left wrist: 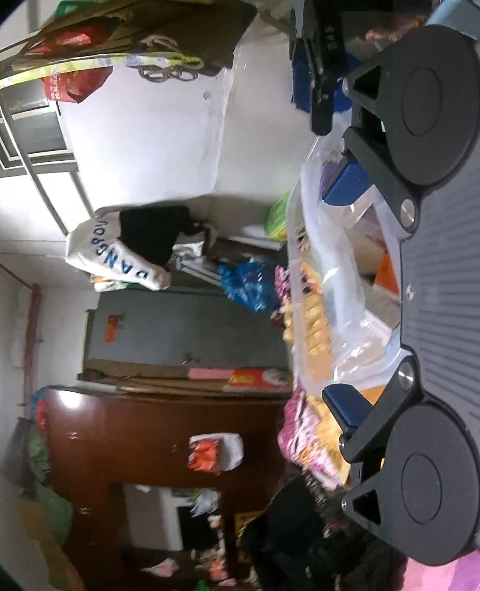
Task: Organize objects
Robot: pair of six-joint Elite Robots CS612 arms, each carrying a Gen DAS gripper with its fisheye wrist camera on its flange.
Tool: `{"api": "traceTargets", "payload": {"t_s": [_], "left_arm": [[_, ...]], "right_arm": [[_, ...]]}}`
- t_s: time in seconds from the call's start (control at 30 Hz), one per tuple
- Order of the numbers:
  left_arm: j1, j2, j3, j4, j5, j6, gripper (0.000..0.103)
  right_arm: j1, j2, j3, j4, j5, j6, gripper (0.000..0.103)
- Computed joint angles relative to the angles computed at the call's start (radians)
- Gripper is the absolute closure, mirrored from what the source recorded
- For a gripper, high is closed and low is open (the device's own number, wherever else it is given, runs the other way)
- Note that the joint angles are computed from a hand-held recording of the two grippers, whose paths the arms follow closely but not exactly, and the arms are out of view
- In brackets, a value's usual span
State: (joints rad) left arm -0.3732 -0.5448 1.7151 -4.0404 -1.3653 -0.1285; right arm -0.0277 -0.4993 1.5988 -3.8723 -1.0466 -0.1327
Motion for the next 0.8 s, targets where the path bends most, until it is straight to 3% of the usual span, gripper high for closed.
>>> {"api": "traceTargets", "payload": {"t_s": [0.1, 0.2, 0.33, 0.5, 0.8], "left_arm": [[-0.013, -0.009, 0.014, 0.023, 0.037, 0.02, 0.0], [-0.031, -0.019, 0.027, 0.057, 0.085, 0.042, 0.0], [-0.037, -0.032, 0.048, 0.063, 0.065, 0.026, 0.0], [-0.052, -0.042, 0.066, 0.071, 0.107, 0.019, 0.0], [-0.056, -0.044, 0.064, 0.101, 0.115, -0.006, 0.0]], "right_arm": [[0.005, -0.013, 0.025, 0.007, -0.031, 0.0, 0.0], [0.003, -0.021, 0.044, 0.012, -0.012, -0.057, 0.0], [-0.009, -0.038, 0.067, 0.055, 0.047, -0.081, 0.0], [0.003, -0.037, 0.078, 0.015, -0.022, -0.097, 0.0], [0.0, -0.026, 0.066, 0.026, -0.026, -0.081, 0.0]]}}
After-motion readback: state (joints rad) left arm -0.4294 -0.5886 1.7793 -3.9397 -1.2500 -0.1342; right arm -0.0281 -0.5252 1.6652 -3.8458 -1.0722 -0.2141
